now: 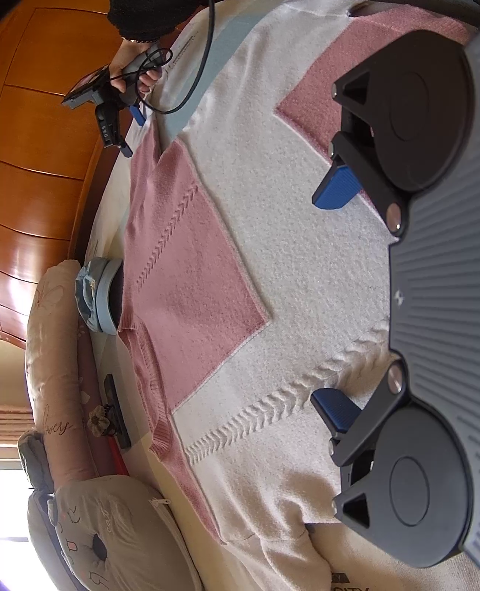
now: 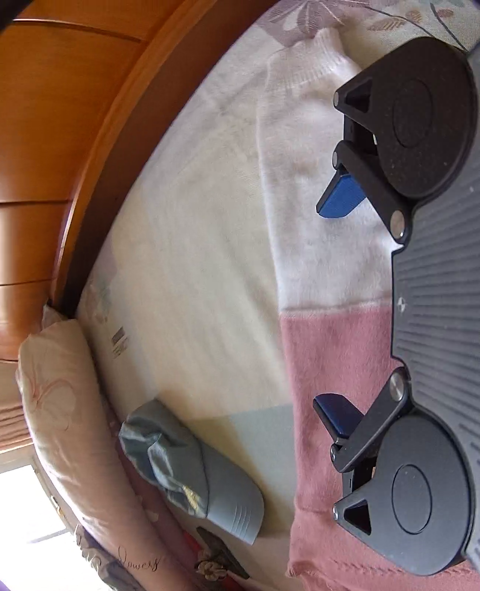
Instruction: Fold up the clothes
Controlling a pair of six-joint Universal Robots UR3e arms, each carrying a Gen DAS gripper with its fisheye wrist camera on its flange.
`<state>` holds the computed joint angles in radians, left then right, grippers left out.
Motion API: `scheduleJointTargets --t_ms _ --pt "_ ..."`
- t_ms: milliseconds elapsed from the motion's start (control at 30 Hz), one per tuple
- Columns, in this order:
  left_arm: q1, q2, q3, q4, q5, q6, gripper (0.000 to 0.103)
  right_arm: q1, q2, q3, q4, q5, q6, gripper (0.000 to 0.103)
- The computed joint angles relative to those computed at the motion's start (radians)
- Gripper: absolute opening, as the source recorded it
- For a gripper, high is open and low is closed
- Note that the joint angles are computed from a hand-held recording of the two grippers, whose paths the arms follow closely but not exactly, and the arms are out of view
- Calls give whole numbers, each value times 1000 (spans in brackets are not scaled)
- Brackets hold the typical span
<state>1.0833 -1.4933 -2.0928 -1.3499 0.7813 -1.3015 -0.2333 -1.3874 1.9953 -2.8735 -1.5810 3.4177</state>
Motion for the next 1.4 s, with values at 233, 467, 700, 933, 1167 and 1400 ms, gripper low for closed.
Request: scheduleJointTargets --t_ms 233,467,700,933,1167,1400 --pt "-10 0 -16 31 4 -6 102 -91 -33 111 -118 -67 -20 103" --pt "-4 8 -4 10 3 2 102 -18 37 20 -51 -170 -36 103" --pt "14 42 13 -69 3 48 102 43 -9 23 -12 -283 96 103" --pt "69 91 70 -271 -5 185 102 293 65 -220 129 -123 41 103" --pt "68 94 68 -264 -2 176 102 517 320 -599 389 -199 -59 103" --pt "76 104 61 -280 -1 197 102 567 265 -433 277 -379 -160 103"
